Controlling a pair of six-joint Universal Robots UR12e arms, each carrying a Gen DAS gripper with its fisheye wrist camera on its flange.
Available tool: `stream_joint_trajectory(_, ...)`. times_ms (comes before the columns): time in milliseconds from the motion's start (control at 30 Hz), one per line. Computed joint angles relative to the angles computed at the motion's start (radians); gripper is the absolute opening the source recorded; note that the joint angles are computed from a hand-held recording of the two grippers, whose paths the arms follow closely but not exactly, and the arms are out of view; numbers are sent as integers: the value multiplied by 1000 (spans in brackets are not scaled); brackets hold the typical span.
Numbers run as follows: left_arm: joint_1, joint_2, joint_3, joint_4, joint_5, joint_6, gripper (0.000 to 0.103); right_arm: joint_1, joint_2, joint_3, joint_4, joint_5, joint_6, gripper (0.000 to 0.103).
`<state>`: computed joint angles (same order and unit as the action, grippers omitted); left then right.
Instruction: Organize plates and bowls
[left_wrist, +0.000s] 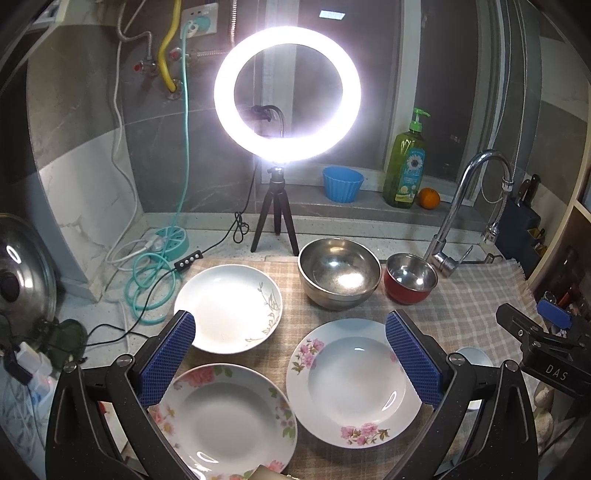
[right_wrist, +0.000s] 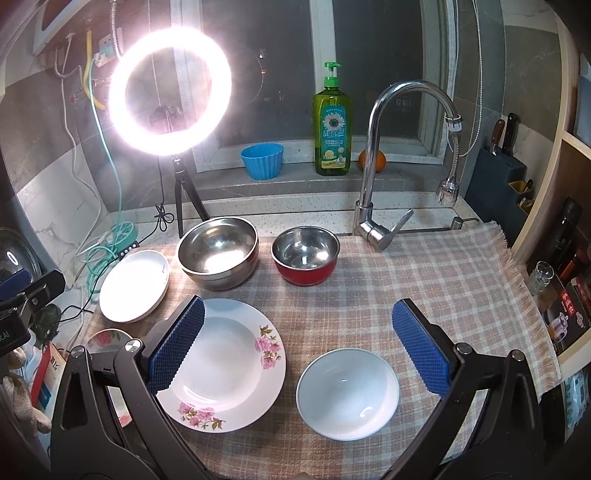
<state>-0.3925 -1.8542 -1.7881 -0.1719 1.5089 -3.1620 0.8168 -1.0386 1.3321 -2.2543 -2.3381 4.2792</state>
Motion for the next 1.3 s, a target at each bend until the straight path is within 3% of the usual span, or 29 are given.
stream_joint_trajectory(1300,-3,-14,20,-21,-1,21,102,-7,11,-22,23,19,-10,103)
